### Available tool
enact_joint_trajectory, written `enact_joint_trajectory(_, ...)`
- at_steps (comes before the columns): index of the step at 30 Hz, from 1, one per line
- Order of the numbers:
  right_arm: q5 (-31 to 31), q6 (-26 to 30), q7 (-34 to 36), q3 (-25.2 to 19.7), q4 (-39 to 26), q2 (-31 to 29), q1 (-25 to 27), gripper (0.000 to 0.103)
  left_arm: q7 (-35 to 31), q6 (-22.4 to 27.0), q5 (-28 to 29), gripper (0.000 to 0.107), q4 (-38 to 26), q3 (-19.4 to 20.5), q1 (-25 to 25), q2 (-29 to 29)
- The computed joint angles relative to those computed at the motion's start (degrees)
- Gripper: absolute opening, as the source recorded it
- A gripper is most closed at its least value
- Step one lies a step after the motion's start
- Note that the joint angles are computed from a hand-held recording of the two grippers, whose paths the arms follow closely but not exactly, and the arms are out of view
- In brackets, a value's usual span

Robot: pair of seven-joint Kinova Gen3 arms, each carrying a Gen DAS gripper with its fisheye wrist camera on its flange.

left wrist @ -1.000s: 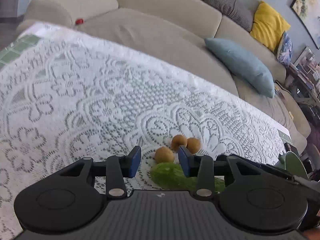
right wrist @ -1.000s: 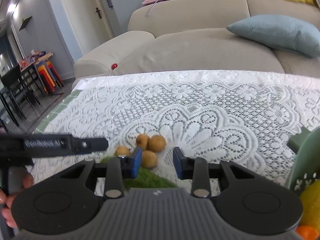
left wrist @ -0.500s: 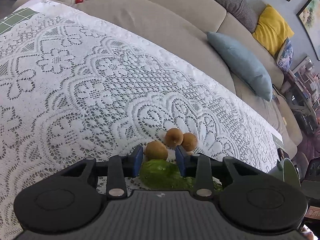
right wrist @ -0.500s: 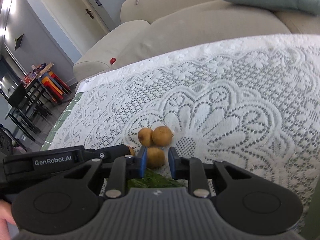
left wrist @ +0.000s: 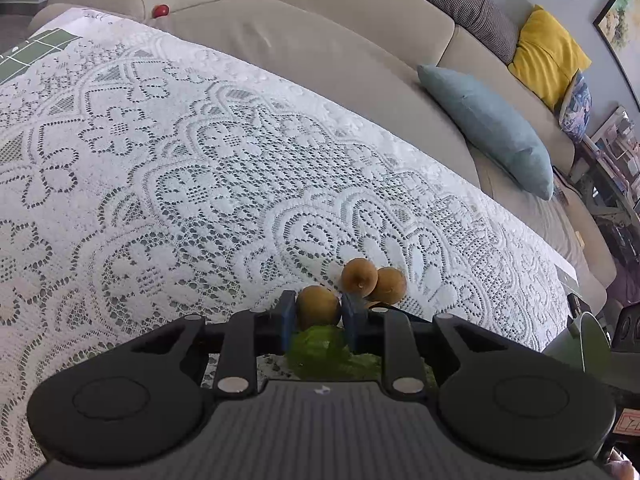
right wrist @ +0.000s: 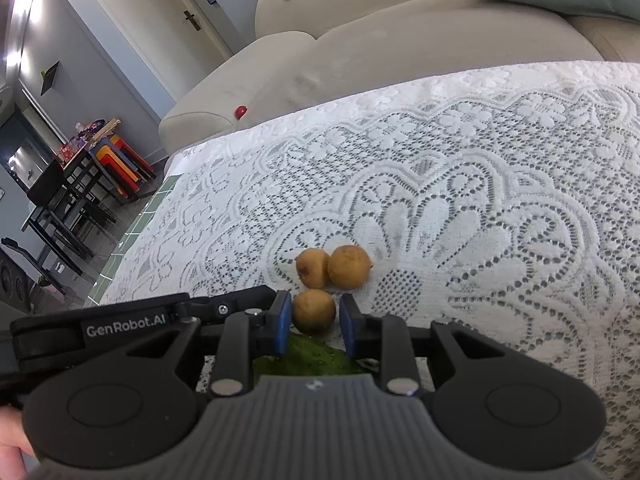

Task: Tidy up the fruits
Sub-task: 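Lift both held kiwis off the table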

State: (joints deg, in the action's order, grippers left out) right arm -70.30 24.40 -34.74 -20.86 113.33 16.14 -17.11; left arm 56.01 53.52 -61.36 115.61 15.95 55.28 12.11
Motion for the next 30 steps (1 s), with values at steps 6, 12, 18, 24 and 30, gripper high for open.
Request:
enact_joint_trajectory(6, -2.3, -0.6, 2.7, -0.2, 0.8, -0.2, 0.1, 0.021, 1.4, -0.9, -0.9, 0.028, 0.8, -0.1, -0.1, -0.2)
enact_joint_trajectory(12, -4.8, -1.0, 5.0, 0.4, 2.0, -1.3, 0.0, 0.02, 4.2, -1.6, -2.8, 0.028, 1.8, 0.0, -0.2, -0.1)
enact_joint_trajectory(18, -4.3, -4.6, 5.9, 2.0, 3.2, -4.0, -2.0, 0.02, 3.5, 1.5, -1.4, 0.028, 0.8, 0.5, 0.6, -0.1)
enact_joint_trajectory(24, 1.9, -6.5, 0.0, 1.4, 2.9, -3.8, -2.2, 0.021, 2.4, 1.5, 0.8, 0.028, 1.0, 0.8, 0.0, -0.8)
enact_joint_trajectory(30, 1.5, -4.2, 0.5, -0.3, 2.1, -2.3, 0.5, 0.024, 4.5, 0.4, -0.6, 0.028, 2.1, 0.7, -0.3, -0.9)
